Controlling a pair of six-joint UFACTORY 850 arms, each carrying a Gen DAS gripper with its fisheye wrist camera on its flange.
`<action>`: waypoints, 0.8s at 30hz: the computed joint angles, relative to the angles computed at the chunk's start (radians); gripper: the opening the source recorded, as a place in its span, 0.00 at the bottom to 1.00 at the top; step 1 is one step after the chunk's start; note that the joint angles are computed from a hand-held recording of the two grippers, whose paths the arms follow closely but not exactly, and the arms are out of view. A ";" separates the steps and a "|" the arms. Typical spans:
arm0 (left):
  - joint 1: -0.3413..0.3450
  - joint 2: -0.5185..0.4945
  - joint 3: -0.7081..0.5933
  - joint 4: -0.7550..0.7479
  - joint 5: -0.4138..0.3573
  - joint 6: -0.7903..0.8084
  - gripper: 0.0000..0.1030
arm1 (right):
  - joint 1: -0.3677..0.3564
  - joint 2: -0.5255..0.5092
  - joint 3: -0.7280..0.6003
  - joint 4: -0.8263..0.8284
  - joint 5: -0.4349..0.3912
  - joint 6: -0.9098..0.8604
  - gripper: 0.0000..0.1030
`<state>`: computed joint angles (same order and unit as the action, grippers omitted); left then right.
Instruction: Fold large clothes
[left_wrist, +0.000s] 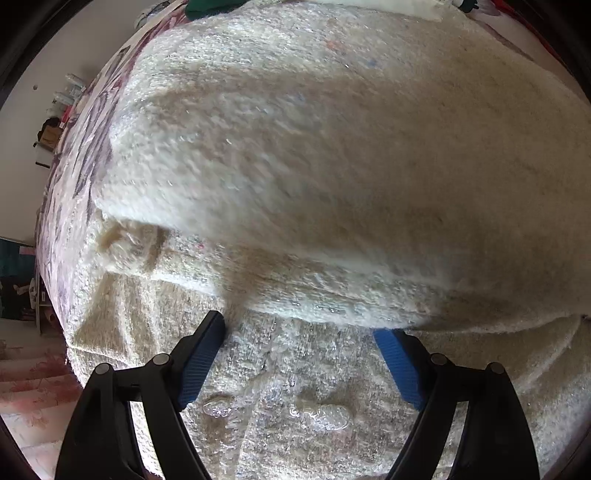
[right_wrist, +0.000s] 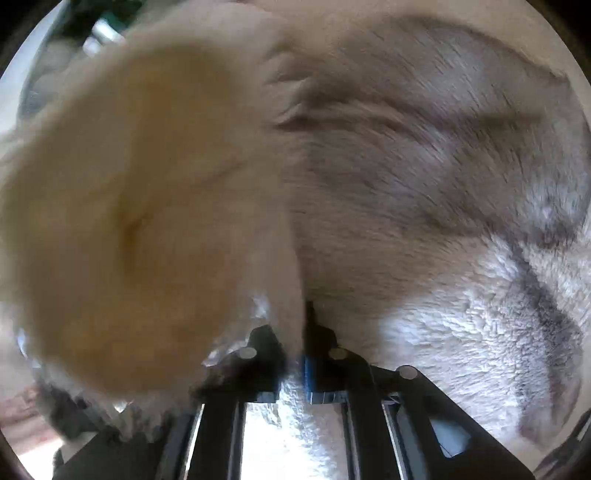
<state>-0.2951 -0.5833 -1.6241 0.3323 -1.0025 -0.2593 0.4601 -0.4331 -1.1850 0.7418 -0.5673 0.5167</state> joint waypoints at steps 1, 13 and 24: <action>-0.003 -0.001 -0.008 0.007 -0.005 0.002 0.81 | -0.008 0.014 0.013 0.066 -0.010 -0.058 0.07; -0.001 0.001 -0.005 0.021 0.003 -0.012 0.81 | -0.243 0.076 0.036 0.399 -0.048 -0.390 0.50; 0.010 -0.004 -0.005 -0.034 0.002 -0.013 0.81 | -0.196 -0.268 -0.362 0.057 -0.105 -0.181 0.13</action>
